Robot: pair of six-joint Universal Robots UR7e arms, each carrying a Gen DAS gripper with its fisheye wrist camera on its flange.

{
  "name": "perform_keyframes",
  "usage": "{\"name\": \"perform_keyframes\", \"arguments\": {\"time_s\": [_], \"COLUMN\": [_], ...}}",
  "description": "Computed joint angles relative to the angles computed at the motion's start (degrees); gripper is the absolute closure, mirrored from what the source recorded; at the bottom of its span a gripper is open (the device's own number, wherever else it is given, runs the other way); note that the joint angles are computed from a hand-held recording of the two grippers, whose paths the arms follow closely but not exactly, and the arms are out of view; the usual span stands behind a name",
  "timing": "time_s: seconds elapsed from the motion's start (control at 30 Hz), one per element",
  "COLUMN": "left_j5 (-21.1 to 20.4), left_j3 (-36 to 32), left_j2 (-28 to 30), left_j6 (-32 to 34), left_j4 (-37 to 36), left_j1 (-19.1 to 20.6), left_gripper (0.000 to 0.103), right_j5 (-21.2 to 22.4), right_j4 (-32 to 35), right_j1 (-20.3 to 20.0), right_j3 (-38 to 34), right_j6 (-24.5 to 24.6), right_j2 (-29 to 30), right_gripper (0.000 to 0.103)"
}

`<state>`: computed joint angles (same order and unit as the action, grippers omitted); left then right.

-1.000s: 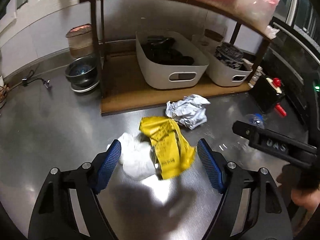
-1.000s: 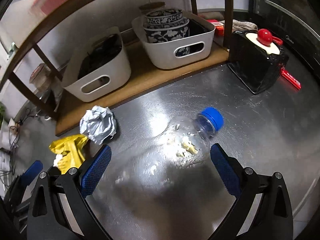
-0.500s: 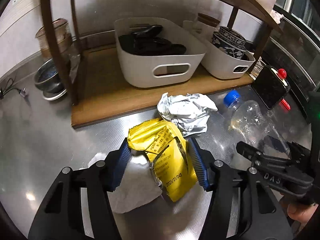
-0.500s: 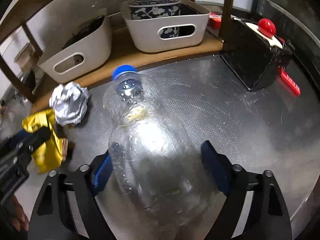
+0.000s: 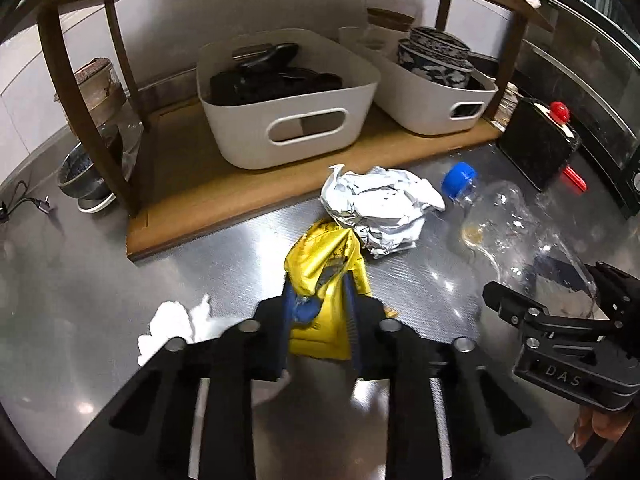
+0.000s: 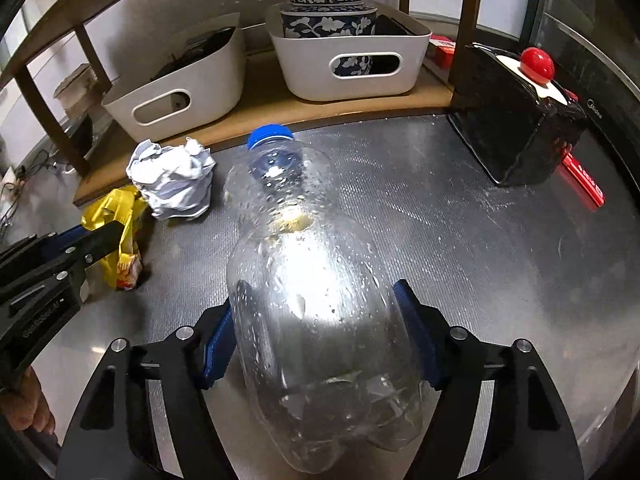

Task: Collect trash
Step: 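Grasp the yellow snack bag with the left tool while the right tool grasps the plastic bottle, then carry the yellow snack bag and bottle down over the bin with both tools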

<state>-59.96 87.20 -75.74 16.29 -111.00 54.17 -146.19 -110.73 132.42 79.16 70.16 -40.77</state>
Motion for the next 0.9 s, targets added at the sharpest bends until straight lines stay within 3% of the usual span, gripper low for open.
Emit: {"name": "perform_keyframes", "arguments": {"time_s": [0.27,0.5,0.9], "left_j5": [0.48,0.22,1.66], "left_j3": [1.81,4.94,9.08], "left_j2": [-3.98,-10.24,-23.96], "left_j6": [-3.87,-6.21,-13.51], "left_j4": [3.32,7.80,18.87], "left_j1": [-1.98,-3.51,-7.83], "left_gripper": [0.097,0.098,0.098], "right_j5": [-0.06,1.89,3.51], "right_j4": [1.66,-1.15,1.98], "right_j1": [2.39,4.70,11.87], "right_j3": [1.02,2.22,-0.70], "right_j6": [3.29,1.76,2.00], "right_j2": [-1.19,-1.66,0.05], "right_gripper": [0.038,0.039,0.040]}}
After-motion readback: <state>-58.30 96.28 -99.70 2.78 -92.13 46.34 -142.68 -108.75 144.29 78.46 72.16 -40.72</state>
